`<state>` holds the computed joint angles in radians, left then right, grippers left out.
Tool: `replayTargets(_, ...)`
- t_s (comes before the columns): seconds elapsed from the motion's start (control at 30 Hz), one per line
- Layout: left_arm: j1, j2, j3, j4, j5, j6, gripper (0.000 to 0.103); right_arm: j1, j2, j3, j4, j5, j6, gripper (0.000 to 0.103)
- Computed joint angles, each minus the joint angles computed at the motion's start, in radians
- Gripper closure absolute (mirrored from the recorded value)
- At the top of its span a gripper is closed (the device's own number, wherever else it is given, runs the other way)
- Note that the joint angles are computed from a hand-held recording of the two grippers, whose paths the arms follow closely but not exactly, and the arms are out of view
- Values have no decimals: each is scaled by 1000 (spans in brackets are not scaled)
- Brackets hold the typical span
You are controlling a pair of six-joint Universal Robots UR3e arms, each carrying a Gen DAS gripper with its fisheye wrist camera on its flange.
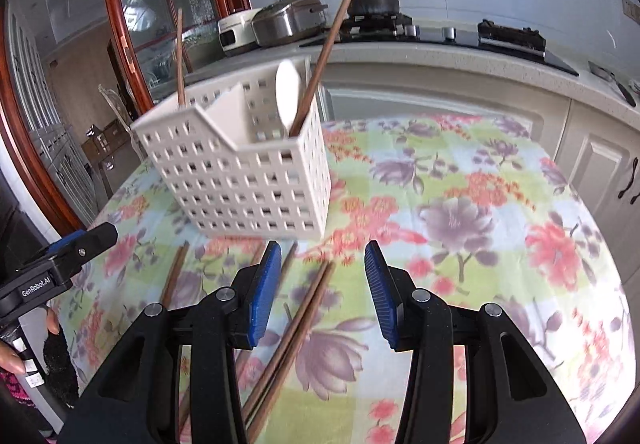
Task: Organize utensils
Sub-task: 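Move both open tools down toward the wooden chopsticks on the tablecloth, then close the left tool on a chopstick while the right tool grasps another chopstick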
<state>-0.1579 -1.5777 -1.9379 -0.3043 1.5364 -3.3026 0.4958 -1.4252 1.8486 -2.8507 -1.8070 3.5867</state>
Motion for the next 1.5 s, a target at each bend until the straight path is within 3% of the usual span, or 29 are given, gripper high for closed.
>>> replayTargets(0.17,-24,11,-50,7,48,4,12,11,20,33,23,15,46,61)
replayTargets(0.5,-68,17,-96,-24,124,3,15,62,65,-19,135,0,79,77)
replayTargets(0.73,-47,27,-139,-20,102,9,16,86,100,-86,211,-29,83,82)
replayTargets(1.17,-18,14,-123,-64,25,26,33,51,159,-188,280,-31,55,85)
replayTargets(1.5,-62,-85,-17,-119,72,-2,44,29,138,-133,213,4,38,85)
